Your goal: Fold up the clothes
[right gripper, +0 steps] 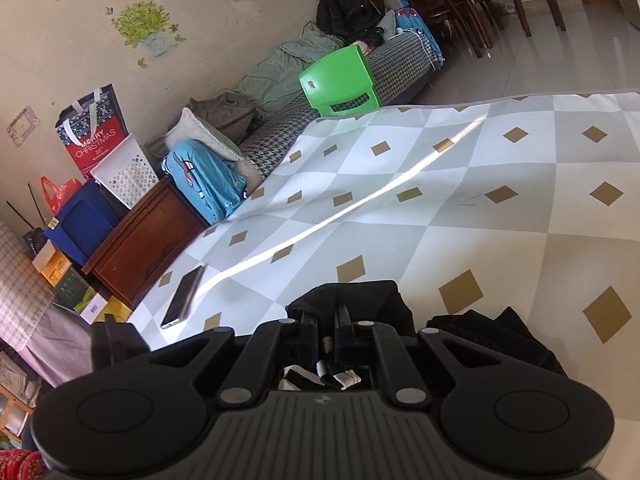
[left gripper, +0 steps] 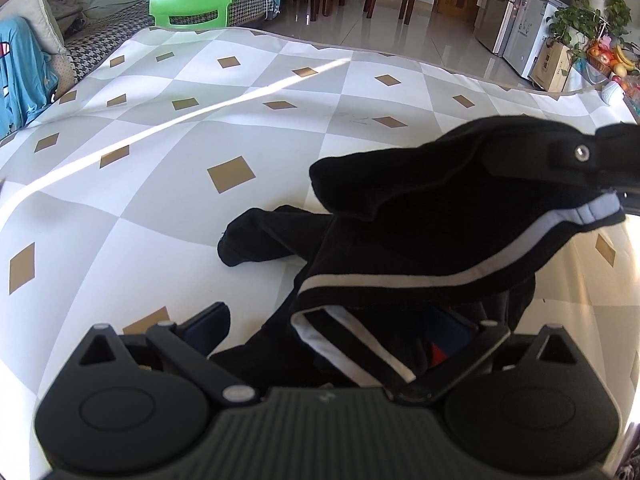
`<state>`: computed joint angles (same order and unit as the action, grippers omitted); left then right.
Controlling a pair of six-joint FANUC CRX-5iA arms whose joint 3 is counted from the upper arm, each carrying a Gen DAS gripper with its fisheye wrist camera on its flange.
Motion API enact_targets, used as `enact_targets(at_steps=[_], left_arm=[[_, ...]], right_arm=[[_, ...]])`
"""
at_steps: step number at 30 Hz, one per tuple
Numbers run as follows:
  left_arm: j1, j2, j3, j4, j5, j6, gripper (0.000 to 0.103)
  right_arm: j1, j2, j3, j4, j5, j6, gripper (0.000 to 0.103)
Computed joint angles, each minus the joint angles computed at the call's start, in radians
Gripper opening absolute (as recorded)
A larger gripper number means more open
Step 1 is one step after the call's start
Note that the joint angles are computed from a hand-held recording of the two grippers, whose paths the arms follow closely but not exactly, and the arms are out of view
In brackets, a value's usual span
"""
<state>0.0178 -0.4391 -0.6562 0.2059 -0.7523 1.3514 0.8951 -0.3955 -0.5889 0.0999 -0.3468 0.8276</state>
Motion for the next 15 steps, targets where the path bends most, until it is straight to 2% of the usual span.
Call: enact_targets(at_steps=[3, 5, 6, 8, 10, 11, 13, 15], left_arm=[[-0.006, -0.023, 0.001, -0.035, 0.024, 0.039, 0.101], [-0.007, -0.045, 0.004, -0.072, 0.049, 0.083, 0.097], [-0.002, -0.056, 0.002, -0.081, 0.063, 0.1, 0.097], [0.022, -0.078, -0.007, -0.075, 0.086, 0.117, 0.093], [0.053, -0.087, -0.015, -0.046, 0.088, 0.114, 0.084], [0.066, -0.086, -0.014, -0.042, 0.083, 0.122, 0.078], [0.084, -0.083, -0.007, -0.052, 0.068, 0.152, 0.074], [0.099, -0.08, 0.001, -0.061, 0.052, 0.175, 0.074]], right_arm=[[0.022, -0.024, 0.008, -0.02, 0.016, 0.043, 0.008], [0.037, -0.036, 0.009, -0.015, 0.024, 0.052, 0.008], [0.045, -0.04, 0.006, 0.0, 0.028, 0.043, 0.01], [0.064, -0.045, -0.022, 0.109, 0.038, -0.038, 0.011], [0.065, -0.046, -0.037, 0.156, 0.041, -0.093, 0.019], [0.065, -0.046, -0.044, 0.179, 0.042, -0.12, 0.032], [0.055, -0.045, -0.072, 0.278, 0.038, -0.236, 0.036], [0.043, -0.043, -0.093, 0.362, 0.028, -0.337, 0.039]])
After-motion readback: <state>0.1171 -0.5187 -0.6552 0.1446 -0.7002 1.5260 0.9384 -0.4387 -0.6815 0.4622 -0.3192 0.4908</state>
